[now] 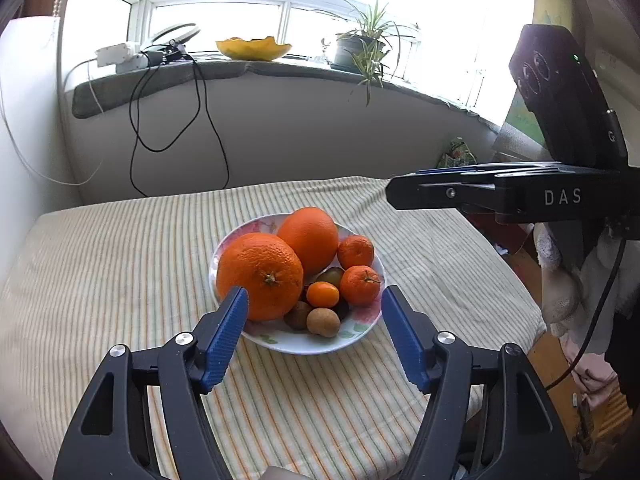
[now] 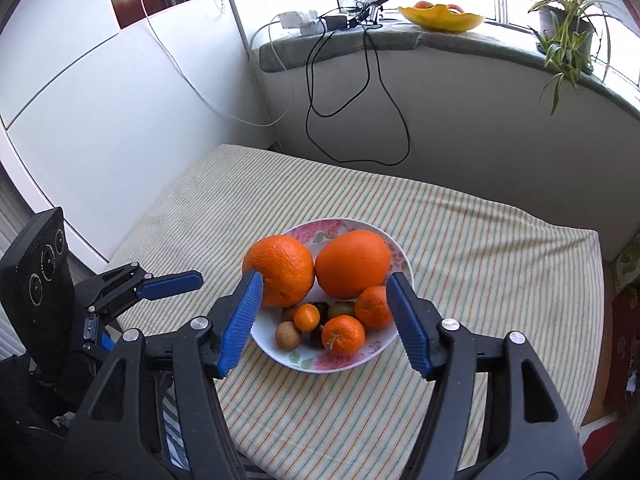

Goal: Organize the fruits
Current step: 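Withdraw both open tools from the plate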

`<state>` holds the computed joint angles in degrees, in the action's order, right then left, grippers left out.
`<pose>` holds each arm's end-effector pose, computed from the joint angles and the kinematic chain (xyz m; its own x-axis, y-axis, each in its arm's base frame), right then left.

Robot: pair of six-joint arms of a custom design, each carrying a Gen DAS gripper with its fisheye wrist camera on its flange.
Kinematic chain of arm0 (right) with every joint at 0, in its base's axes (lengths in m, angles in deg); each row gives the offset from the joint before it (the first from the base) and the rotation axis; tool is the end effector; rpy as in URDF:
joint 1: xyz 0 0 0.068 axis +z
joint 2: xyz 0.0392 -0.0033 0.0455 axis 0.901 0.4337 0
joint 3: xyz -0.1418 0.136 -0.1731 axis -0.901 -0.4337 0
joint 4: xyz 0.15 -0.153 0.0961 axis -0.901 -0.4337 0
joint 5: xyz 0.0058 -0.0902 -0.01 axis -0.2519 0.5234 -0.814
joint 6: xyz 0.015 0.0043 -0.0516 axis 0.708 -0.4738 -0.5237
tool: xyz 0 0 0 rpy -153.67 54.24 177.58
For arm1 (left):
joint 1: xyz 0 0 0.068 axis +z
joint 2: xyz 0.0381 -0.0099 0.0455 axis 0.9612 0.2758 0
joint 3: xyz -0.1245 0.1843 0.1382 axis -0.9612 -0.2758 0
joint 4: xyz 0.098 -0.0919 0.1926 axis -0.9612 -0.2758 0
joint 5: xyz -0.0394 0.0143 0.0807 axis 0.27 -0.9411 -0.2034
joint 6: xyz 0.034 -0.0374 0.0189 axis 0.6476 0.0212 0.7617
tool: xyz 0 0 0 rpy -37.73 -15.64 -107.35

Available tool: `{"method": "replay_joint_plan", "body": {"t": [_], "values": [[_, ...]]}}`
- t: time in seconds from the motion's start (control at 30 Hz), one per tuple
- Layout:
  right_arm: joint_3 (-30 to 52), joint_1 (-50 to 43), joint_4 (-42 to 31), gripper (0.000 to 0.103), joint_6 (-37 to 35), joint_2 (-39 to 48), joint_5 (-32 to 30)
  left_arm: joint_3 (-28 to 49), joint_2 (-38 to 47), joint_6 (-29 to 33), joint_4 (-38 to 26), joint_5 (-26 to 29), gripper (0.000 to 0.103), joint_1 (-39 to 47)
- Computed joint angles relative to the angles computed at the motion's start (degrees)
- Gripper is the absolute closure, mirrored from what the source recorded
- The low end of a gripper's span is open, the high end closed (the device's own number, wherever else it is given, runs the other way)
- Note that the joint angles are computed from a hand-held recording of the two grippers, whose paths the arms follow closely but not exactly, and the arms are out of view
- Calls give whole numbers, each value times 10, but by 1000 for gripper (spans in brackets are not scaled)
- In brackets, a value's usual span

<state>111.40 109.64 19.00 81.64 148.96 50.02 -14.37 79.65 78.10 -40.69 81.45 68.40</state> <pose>0.2708 0.2531 0.2230 -0.7377 0.1976 -0.6455 0.0878 0.9762 0.1985 0.3534 -0.0588 0.1342 -0.4219 0.4683 -0.7763 0.8406 0.5229 -0.1414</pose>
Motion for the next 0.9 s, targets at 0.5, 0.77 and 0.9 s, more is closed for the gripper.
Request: {"method": "replay_joint_plan", "body": {"t": [0.5,0.77,0.9], "values": [[-36,71,-74,19,148,-9,159,-16,-8,-13,10,-32,25,10],[-30,78,-98,19,162,2,170,-19,-9,-21,22,-41,25,10],[-28,77,-94,19,157,6,166,-16,-8,-22,24,-44,25,9]]}}
